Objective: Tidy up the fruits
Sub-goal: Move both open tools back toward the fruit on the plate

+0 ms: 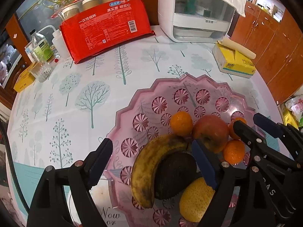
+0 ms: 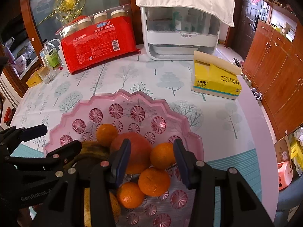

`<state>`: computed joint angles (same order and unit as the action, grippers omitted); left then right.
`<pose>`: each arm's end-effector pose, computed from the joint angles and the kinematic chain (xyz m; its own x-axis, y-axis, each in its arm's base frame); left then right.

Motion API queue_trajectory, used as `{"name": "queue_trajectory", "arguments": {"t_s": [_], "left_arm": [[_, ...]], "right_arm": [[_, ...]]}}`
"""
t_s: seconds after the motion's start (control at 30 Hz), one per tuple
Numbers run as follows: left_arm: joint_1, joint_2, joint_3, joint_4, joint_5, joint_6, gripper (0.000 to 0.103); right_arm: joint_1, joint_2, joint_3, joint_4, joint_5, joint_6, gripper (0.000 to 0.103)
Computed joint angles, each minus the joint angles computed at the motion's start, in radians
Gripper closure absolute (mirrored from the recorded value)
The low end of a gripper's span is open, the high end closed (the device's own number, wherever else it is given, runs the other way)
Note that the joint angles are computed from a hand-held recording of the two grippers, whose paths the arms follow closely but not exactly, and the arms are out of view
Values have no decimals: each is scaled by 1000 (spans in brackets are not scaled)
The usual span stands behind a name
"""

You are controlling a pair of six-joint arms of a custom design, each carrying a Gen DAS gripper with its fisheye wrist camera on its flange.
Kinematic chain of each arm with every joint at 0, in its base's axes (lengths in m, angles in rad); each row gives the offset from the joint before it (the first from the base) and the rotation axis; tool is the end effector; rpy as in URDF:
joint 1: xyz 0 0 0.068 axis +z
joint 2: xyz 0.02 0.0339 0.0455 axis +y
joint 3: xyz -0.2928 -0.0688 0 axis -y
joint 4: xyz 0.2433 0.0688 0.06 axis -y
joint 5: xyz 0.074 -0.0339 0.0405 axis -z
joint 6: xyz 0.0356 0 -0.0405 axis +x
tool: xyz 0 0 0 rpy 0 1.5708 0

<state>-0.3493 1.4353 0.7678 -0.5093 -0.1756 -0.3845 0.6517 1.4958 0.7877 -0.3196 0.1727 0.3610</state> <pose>0.2375 -0.0799 0.1994 -0.9070 -0.0627 -0.4164 -0.0715 0.9974 0.0055 0.2249 0.1639 0.1994 -0.8229 -0.1901 -0.5354 -0.2525 0.9665 0.0449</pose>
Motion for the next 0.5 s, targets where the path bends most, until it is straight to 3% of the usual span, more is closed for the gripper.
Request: {"name": "queue_trajectory", "arguments": {"t_s": [0.5], "left_arm": [[-18, -227, -34, -153, -1, -42, 17]], "right_arm": [[93, -134, -11, -122, 47, 85, 56]]}}
